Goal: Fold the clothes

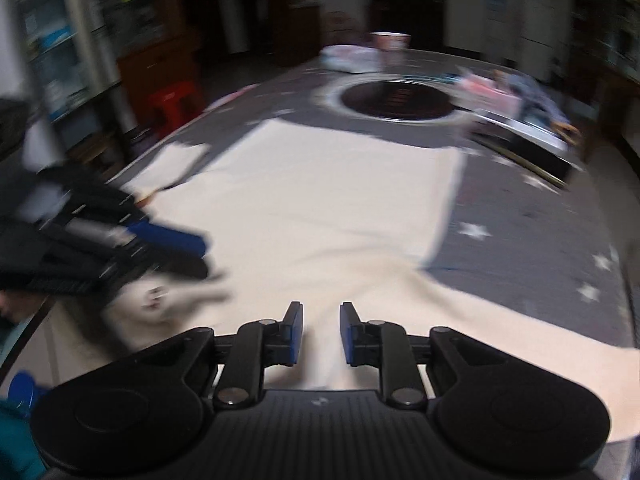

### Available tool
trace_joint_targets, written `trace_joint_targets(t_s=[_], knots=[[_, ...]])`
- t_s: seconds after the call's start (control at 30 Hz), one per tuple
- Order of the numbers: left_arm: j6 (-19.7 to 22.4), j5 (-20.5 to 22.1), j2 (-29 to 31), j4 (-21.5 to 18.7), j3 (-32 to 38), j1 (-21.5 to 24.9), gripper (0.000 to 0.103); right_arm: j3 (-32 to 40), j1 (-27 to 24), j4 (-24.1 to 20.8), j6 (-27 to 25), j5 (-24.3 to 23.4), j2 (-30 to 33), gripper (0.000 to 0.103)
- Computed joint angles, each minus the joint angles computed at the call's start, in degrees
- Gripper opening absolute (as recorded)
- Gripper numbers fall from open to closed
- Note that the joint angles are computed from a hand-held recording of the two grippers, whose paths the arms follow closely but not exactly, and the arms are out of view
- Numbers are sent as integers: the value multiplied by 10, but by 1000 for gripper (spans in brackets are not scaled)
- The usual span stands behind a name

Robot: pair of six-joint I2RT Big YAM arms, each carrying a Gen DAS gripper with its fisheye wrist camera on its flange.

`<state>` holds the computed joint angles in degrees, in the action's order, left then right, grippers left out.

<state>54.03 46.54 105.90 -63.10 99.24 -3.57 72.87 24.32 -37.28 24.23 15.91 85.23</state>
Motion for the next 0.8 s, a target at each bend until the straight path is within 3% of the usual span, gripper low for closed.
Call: trace_joint_targets(t_s=[0.23,0.4,0.5,0.57,0.7,0.77,0.8], knots=[[12,-18,-4,-13,-29,-9,18,-13,-41,11,25,10,14,19],[-28,14,-3,3,-18,19,21,-3,-47,9,19,29,26,20],[-108,1,3,74,-4,34,31,3,-44,1,9,33,31,22],[-176,-26,22,117,22,42,31,8,-42,-5,5,38,34,22],[-288,-119,64,184,77,49,31,13,-41,-10,5,40,38,24],[-318,-164,85,197,106,48,33,15,-41,-12,3,39,39,26],[-329,-185,94,205,116,47,38,16,-41,-13,2,39,40,27]])
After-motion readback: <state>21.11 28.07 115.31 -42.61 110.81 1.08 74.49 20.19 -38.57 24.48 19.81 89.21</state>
